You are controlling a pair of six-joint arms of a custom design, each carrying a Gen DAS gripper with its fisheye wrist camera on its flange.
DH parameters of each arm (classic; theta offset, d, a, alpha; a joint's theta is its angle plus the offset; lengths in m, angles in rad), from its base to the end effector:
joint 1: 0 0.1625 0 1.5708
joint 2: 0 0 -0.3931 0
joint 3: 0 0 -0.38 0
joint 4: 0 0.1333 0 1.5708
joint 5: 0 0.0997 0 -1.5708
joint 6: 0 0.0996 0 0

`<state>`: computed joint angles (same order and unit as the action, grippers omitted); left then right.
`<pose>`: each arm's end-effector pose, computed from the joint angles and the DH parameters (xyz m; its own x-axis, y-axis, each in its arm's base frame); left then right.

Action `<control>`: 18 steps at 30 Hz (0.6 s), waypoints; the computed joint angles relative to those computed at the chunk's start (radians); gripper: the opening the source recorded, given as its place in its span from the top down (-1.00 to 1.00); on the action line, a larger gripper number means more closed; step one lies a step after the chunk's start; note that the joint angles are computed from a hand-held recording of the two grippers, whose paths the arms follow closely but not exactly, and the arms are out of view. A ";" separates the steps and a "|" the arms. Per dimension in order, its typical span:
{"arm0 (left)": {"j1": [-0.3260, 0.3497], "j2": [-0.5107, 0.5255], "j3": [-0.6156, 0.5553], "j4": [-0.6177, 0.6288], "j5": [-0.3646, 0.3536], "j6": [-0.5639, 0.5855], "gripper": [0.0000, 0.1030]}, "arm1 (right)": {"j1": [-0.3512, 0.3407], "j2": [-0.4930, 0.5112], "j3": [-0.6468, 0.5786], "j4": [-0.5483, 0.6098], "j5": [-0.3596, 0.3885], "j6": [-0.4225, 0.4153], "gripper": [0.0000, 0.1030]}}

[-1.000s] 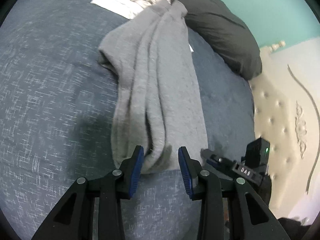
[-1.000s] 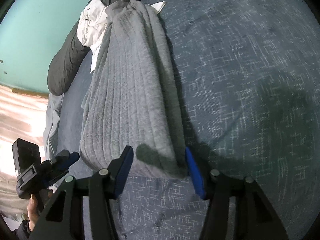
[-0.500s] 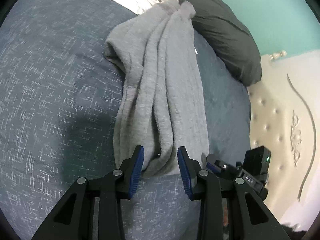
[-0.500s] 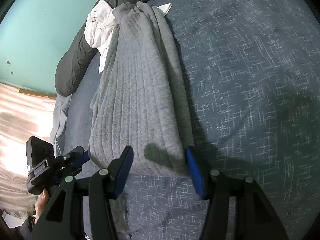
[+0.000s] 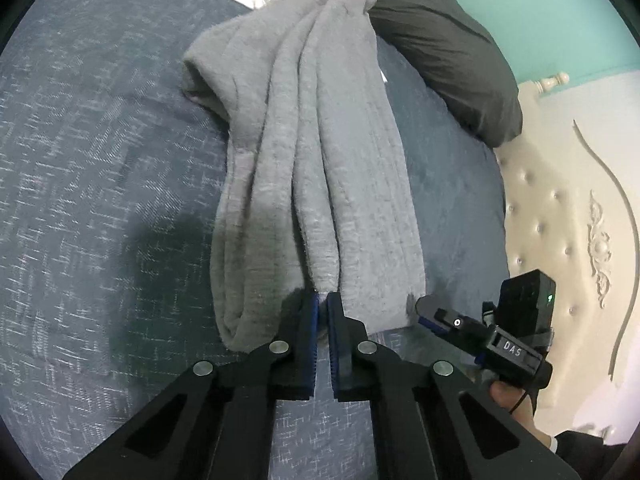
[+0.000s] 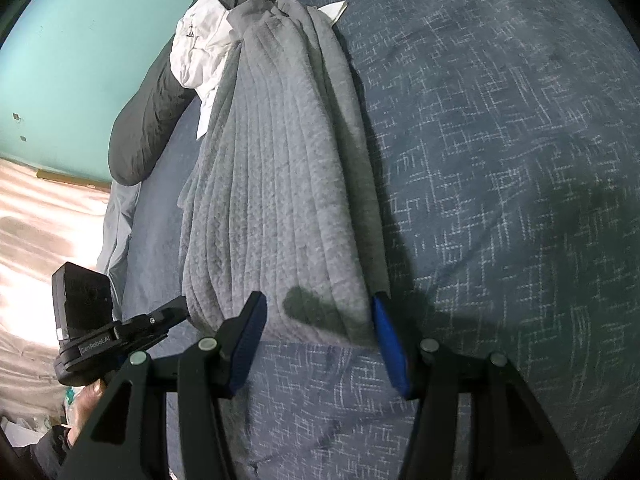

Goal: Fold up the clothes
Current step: 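Close both tools side by side on the folded edge of the bundle, then hold the folded edge with both tools and press it onto the bed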

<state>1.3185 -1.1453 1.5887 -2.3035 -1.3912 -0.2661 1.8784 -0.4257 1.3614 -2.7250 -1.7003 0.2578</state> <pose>-0.0107 -0.6468 0.2920 -0.9944 -0.0547 -0.0902 -0.0231 0.9470 -0.3203 0.3274 -0.6328 -0.0559 -0.9974 -0.0273 0.0666 -0.0427 0.9694 -0.2417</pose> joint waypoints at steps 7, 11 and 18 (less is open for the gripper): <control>0.021 -0.052 0.030 -0.012 0.011 -0.030 0.93 | 0.004 -0.008 0.010 -0.011 -0.017 -0.025 0.73; 0.029 -0.063 0.038 -0.019 0.013 -0.038 0.93 | 0.007 -0.007 0.010 -0.010 -0.016 -0.058 0.85; 0.017 -0.036 0.026 -0.042 0.026 -0.024 0.93 | -0.006 -0.013 0.035 -0.057 -0.006 -0.020 0.87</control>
